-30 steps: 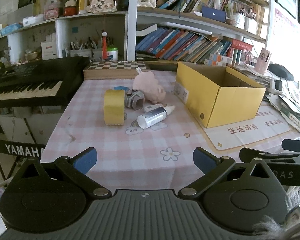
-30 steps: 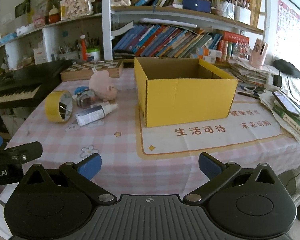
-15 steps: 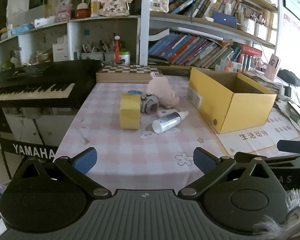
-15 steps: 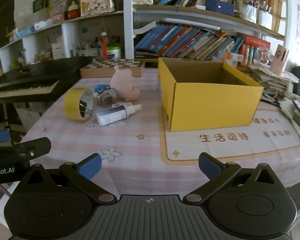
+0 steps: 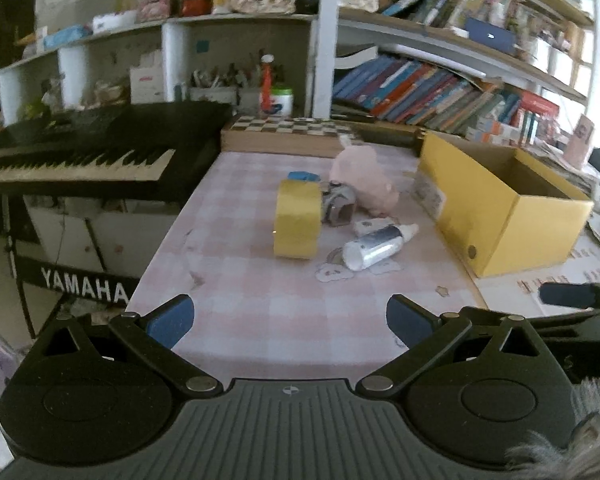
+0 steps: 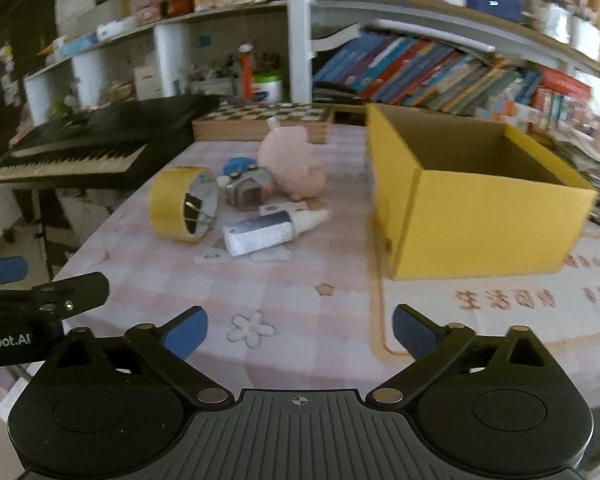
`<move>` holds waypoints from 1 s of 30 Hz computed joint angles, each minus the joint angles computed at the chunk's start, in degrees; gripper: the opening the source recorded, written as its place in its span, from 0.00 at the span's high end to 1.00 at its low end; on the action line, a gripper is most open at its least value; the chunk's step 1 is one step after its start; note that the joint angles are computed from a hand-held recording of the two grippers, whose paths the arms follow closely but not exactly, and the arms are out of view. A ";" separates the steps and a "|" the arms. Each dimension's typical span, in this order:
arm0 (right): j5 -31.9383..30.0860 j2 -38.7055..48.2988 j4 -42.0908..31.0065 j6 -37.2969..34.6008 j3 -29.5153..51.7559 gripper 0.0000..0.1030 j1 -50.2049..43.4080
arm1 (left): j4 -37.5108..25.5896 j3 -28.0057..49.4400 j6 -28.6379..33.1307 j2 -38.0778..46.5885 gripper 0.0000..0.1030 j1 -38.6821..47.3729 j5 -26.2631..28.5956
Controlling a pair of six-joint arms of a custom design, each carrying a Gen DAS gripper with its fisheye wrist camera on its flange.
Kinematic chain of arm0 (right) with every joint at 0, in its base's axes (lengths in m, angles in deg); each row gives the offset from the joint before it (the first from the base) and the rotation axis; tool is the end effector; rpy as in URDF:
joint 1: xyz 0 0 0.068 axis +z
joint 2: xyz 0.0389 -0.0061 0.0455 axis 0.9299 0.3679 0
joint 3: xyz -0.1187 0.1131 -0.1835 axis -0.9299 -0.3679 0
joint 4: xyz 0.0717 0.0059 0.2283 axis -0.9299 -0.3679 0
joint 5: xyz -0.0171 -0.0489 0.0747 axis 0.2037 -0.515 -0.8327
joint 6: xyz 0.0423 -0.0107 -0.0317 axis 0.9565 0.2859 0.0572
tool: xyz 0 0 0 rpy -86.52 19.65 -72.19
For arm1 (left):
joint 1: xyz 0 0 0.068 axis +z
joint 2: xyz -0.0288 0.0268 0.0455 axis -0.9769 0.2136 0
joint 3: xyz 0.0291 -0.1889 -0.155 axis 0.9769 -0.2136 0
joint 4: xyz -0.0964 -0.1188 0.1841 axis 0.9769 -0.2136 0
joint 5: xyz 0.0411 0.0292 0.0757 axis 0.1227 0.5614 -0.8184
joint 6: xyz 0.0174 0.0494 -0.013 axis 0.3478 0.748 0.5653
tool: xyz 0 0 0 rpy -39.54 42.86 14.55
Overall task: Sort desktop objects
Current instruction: 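Grasp the yellow tape roll with the left tool while the right tool grasps the white spray bottle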
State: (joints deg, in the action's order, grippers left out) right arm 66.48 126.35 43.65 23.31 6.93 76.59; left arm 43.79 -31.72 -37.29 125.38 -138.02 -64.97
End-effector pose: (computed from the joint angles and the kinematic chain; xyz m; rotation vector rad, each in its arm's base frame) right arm 0.2251 0.0433 0.1394 -0.5823 2.2077 0.3049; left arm 0.1309 -0.1714 0.1395 -0.4657 2.1291 0.1803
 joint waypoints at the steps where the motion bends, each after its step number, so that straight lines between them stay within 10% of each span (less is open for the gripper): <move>1: -0.31 1.31 0.06 -0.44 0.86 0.12 0.48 | 0.35 -0.20 0.16 -0.15 0.00 0.86 0.10; 30: 0.03 37.62 -7.31 6.01 37.72 0.18 4.29 | 30.21 6.60 39.61 9.42 0.03 30.02 14.23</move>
State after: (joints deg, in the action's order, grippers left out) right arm 66.50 163.97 36.34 29.32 44.65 80.89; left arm 74.00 -25.12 2.32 134.80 -108.00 -50.74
